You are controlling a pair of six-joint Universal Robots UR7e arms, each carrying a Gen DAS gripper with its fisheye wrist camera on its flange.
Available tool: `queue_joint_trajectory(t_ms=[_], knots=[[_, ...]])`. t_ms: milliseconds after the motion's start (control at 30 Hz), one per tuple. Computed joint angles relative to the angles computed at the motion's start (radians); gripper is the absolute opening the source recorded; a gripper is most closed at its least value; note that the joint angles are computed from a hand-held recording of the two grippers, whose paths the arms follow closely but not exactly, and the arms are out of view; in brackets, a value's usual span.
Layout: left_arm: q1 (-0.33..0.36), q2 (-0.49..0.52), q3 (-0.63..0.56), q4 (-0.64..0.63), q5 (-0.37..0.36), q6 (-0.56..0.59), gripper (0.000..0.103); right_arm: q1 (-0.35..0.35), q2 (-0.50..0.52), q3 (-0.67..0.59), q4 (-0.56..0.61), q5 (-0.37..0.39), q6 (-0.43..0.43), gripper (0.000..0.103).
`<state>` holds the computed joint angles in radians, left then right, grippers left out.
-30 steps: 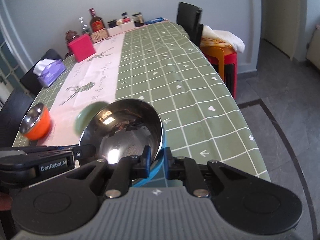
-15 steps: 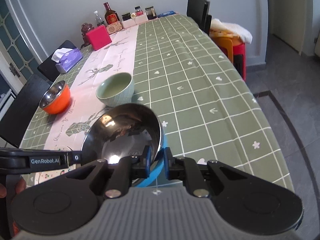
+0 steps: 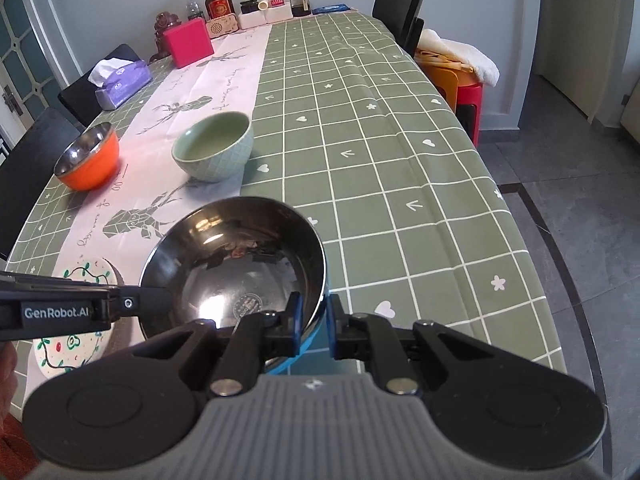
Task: Organize plates and bowls
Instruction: 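Carry the blue bowl over the orange bowl and lower it inside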
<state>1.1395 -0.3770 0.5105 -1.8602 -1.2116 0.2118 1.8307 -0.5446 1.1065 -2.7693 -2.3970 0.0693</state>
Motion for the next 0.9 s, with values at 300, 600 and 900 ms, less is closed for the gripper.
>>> queue_joint_trajectory(t_ms=[300, 600, 900], knots=[[0.004, -0.028, 0.058, -0.064, -0.017, 0.026, 0.031, 0.005, 0.005, 0.004, -0.048, -0.015, -0.028, 0.027], [0.001, -0.094, 0.170, -0.218, -0.052, 0.151, 0.044, 0.007, 0.006, 0.022, -0.168, 0.008, -0.089, 0.039], [0.028, -0.061, 0.013, -0.168, -0.048, 0.247, 0.044, 0.018, 0.049, -0.053, -0.255, 0.141, -0.216, 0.040]])
